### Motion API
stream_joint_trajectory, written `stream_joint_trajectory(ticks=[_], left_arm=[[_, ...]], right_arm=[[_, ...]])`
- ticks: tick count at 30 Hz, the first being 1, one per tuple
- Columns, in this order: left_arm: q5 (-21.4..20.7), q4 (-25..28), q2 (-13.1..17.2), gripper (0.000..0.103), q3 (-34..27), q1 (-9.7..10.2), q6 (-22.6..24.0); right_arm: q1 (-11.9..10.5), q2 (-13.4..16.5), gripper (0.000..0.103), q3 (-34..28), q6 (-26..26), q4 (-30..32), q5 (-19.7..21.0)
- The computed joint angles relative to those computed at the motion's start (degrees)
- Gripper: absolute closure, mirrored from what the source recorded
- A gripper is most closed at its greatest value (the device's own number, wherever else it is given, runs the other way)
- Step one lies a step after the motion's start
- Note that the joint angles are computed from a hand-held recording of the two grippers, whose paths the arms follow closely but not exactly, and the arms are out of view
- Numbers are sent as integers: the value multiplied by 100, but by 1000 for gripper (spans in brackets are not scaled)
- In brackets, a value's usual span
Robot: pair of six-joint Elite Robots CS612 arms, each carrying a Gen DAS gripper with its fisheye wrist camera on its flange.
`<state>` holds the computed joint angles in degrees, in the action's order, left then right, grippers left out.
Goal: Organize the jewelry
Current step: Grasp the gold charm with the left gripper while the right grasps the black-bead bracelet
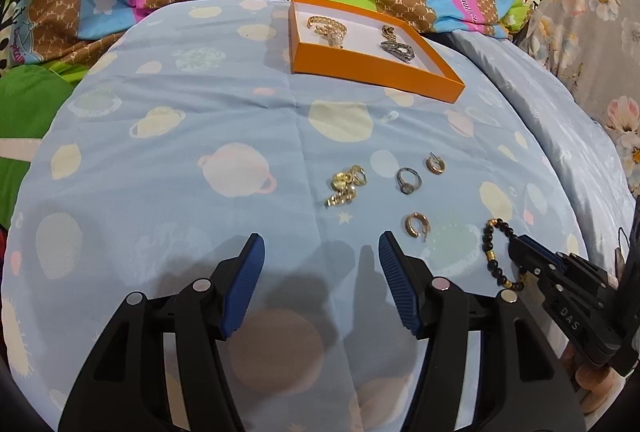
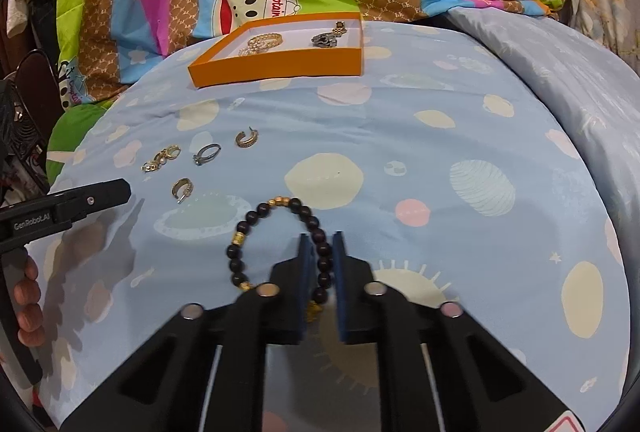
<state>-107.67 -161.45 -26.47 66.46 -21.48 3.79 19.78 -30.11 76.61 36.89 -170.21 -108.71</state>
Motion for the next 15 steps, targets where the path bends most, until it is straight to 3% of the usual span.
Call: stream_joint_trajectory(ticks=[5, 8, 12, 15], left_arm=[[-23, -11, 114, 50, -179, -28, 151], [-51, -68, 173, 61, -248, -53, 299], [-197, -118, 253, 88, -344, -58, 401], [-458, -87, 279, 91, -379, -27, 415]], right_arm=[[-17, 8, 96, 12, 11, -63, 52], [-31, 7, 96, 30, 41, -114, 101], [-41, 7, 96, 47, 81, -168, 150], [-48, 6, 95, 63, 110, -209, 183]])
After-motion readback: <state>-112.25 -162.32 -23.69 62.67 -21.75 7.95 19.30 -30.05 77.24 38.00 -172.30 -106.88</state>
